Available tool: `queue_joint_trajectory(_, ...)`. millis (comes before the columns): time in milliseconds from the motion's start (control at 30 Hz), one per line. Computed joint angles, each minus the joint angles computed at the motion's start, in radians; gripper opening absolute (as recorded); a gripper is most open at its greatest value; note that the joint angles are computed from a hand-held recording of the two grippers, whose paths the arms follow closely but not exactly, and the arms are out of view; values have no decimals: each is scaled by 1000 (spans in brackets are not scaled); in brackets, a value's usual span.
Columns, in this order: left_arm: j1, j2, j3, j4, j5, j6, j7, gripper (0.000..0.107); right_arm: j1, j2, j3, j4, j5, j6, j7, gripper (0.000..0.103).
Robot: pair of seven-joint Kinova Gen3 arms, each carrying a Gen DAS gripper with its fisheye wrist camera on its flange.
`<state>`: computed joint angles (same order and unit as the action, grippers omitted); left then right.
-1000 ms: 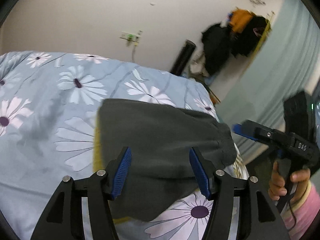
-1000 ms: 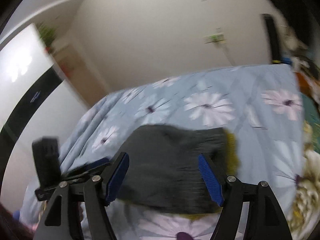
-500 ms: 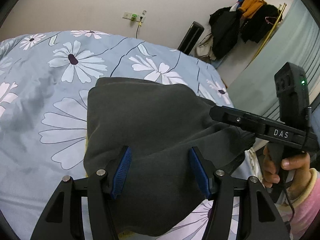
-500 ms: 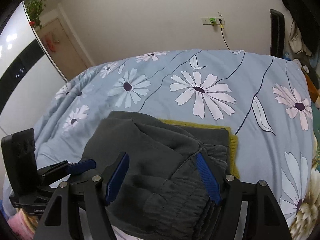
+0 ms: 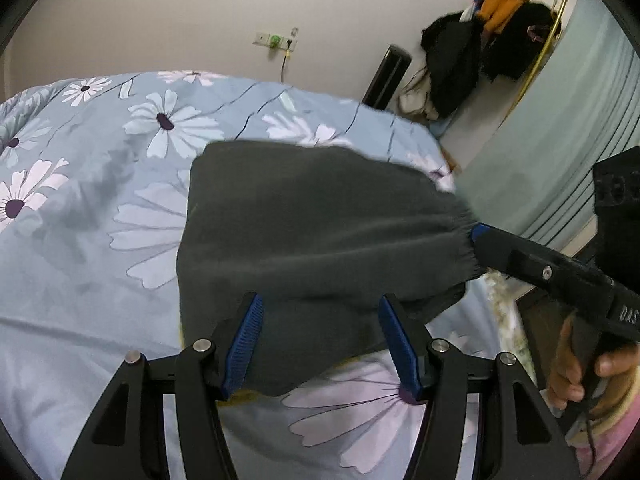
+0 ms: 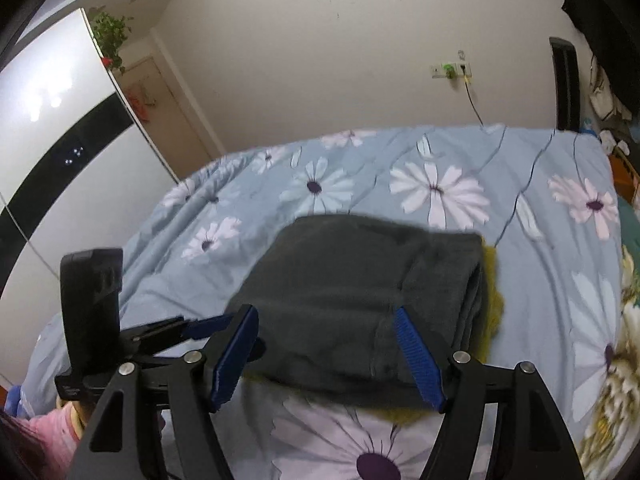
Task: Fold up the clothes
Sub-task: 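Carry the folded sweatpants with both grippers onto the olive-green sweater, then open both grippers and withdraw from the stacked clothes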
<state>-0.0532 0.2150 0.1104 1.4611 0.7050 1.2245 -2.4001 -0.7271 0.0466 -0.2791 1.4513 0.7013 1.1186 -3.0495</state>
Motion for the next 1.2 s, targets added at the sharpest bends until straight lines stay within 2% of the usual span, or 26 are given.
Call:
queue_joint_trajectory(67, 5, 9, 2, 5, -1, -10, 2, 62, 9, 7, 8, 18, -18, -6, -5, 75)
queue_joint_trajectory(200, -6, 30, 6, 10, 24, -12, -7, 62, 26, -11, 16, 82, 10, -77, -80, 75)
queue_joint_trajectory(367, -4, 25, 3, 7, 14, 2, 56, 62, 22, 9, 8, 82, 40, -60, -74, 75)
queue_joint_trajectory(500, 13, -37, -9, 45, -23, -33, 118, 62, -6, -21, -10, 102, 81, -57, -178, 75)
queue_joint_trajectory(567, 27, -88, -26, 96, -28, -68, 137, 62, -20, -32, -33, 101, 96, -25, -202, 75)
queue_joint_trajectory(633, -4, -126, 4, 141, -29, -77, 171, 62, -34, -43, -54, 113, 101, 6, -228, 75)
queue_joint_trajectory(700, -2, -173, 17, 219, -22, -135, 200, 62, -44, -54, -73, 131, 97, 32, -257, 75)
queue_joint_trajectory(800, 103, -234, -25, 318, -67, -257, 266, 62, -51, -60, -92, 158, 59, 76, -272, 75)
queue_joint_trajectory(867, 123, -259, 22, 365, -119, -338, 336, 62, -53, -63, -99, 183, 37, 94, -282, 75)
queue_joint_trajectory(933, 92, -274, 108, 406, -152, -420, 398, 62, -62, -60, -110, 210, 45, 119, -299, 75)
queue_joint_trajectory(1000, 118, -281, 139, 441, -190, -501, 469, 62, -72, -48, -115, 228, 60, 154, -306, 75)
queue_joint_trajectory(1133, 281, -268, 56, 499, -272, -659, 577, 61, -95, -27, -106, 273, 92, 199, -326, 77)
queue_joint_trajectory(1200, 299, -251, 55, 517, -324, -715, 651, 61, -103, -17, -99, 292, 108, 197, -328, 79)
